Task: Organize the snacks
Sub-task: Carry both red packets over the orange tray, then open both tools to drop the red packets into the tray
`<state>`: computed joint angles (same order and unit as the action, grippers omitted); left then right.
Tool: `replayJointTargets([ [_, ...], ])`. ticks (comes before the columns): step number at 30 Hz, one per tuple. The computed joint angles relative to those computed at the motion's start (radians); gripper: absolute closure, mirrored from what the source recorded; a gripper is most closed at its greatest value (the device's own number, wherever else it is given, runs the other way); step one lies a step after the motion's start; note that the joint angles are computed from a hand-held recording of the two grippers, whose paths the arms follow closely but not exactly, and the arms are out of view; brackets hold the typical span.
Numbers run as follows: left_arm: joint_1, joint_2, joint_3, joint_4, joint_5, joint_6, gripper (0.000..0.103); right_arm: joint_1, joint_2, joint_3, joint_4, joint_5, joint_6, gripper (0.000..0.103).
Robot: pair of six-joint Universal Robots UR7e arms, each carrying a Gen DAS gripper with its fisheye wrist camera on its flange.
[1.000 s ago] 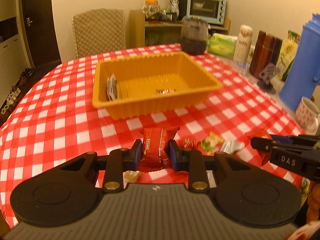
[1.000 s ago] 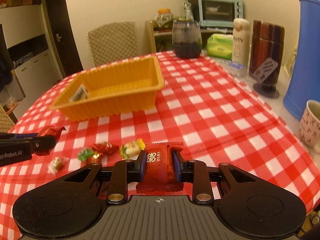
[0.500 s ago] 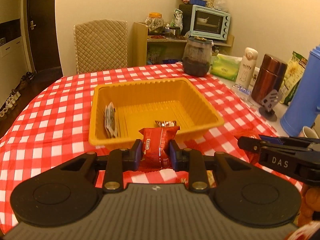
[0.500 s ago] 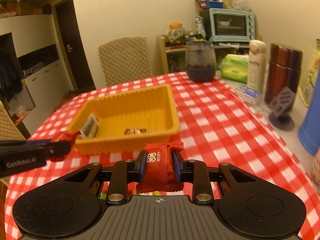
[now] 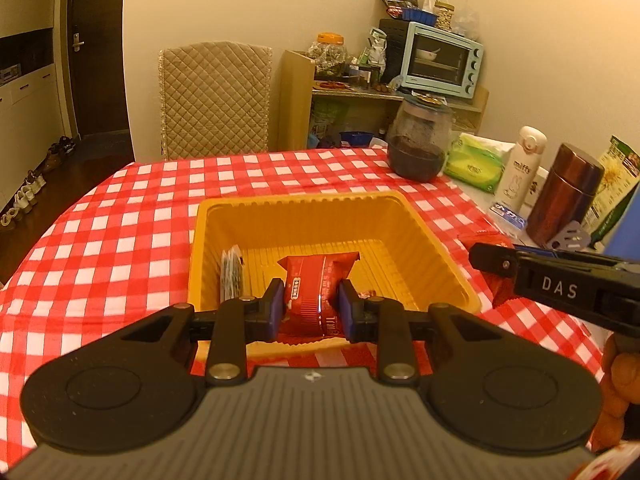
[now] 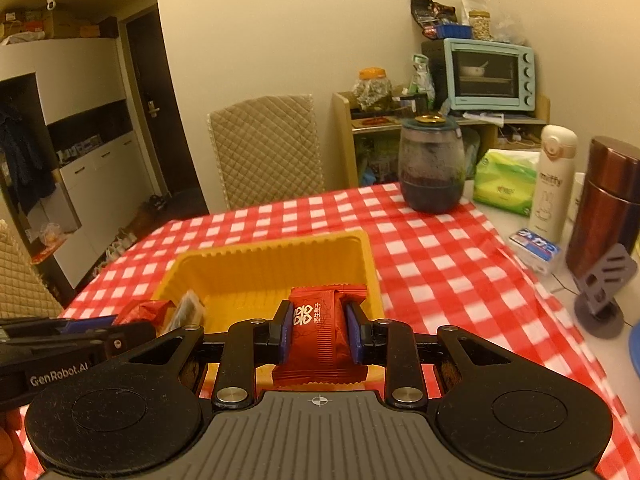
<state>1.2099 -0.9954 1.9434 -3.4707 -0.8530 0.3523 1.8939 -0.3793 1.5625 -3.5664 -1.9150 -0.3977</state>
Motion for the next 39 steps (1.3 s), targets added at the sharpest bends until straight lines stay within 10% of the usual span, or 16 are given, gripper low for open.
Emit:
replayJointTargets([
  [39, 0.089, 0.121, -0.253, 0.131, -0.052, 0.009, 0.077, -0.029, 0.161, -0.332, 0.273, 0.004, 0.034, 0.074],
])
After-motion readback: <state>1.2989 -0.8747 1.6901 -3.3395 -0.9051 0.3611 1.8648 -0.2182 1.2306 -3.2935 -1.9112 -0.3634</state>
